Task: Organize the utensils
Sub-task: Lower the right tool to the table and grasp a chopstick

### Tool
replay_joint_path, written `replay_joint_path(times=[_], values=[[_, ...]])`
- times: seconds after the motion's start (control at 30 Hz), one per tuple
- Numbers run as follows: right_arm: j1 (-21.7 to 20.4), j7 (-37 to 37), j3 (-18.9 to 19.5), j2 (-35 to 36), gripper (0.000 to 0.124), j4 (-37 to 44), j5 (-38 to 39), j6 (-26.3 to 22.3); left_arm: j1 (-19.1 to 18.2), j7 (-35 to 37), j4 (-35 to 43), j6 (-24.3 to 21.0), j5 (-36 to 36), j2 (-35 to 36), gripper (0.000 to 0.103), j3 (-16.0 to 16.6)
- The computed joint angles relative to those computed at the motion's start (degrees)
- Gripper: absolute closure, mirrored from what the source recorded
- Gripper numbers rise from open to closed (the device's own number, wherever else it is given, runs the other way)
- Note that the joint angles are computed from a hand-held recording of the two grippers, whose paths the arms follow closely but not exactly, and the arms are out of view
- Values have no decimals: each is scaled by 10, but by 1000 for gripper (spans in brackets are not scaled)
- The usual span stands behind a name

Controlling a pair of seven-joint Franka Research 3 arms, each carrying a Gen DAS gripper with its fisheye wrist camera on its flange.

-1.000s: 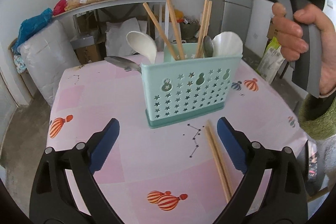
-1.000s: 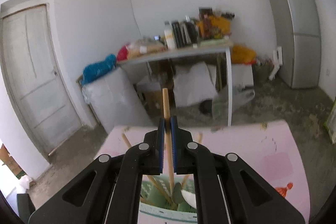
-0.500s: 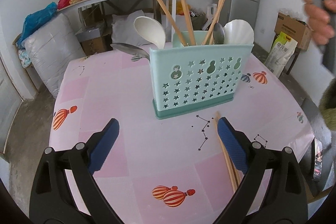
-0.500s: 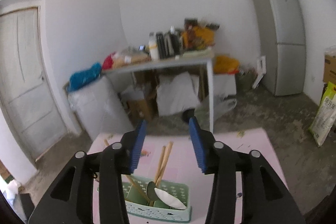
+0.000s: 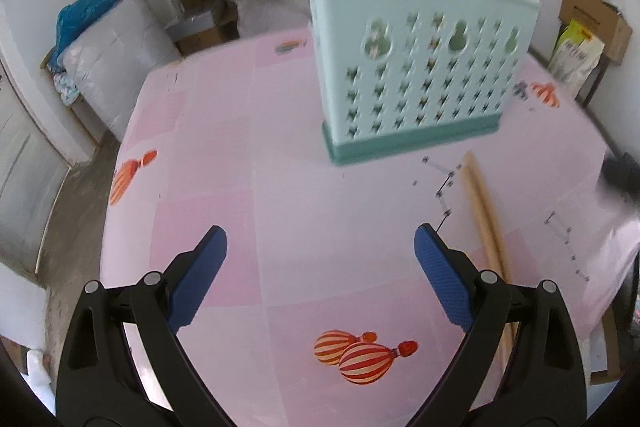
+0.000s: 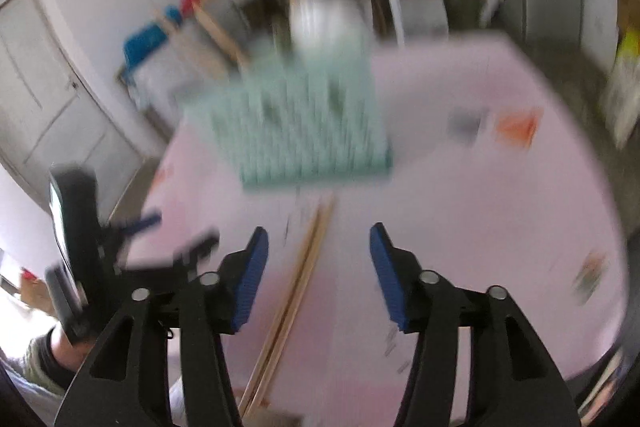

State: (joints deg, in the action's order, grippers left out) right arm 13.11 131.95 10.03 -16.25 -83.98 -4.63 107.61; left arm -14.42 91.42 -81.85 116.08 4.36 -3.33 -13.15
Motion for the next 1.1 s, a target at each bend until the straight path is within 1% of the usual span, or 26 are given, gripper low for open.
replay_joint_path(times=[0.13,0.2,0.47,0.63,0.8,0.83,0.93,1.1], values=[[9,27,1,3,92,-37,31,-10,-2,-5,-17,-4,16,-4,12,-3],[13,31,-1,3,94,-49,40,-4,-3,-5,-23,-4,20,-6,12,-4],[30,28,4,40,103,-14,16,-32,-5,-22,-34,-18,31,-5,12,-5],[37,27,-2,50,104,-4,15,-36,-4,-26,-43,-5,29,-8,12,-3],[43,18,1,63,104,16,-2,-55,-3,-32,-46,0,30,-9,11,-3],[46,19,3,70,105,24,-8,-60,-3,-32,-46,1,31,-8,11,-3],[54,20,7,91,113,52,-36,-85,-4,-34,-46,3,34,-7,11,-4],[64,21,-1,94,115,56,-46,-91,-4,-35,-44,1,34,-6,10,-4]])
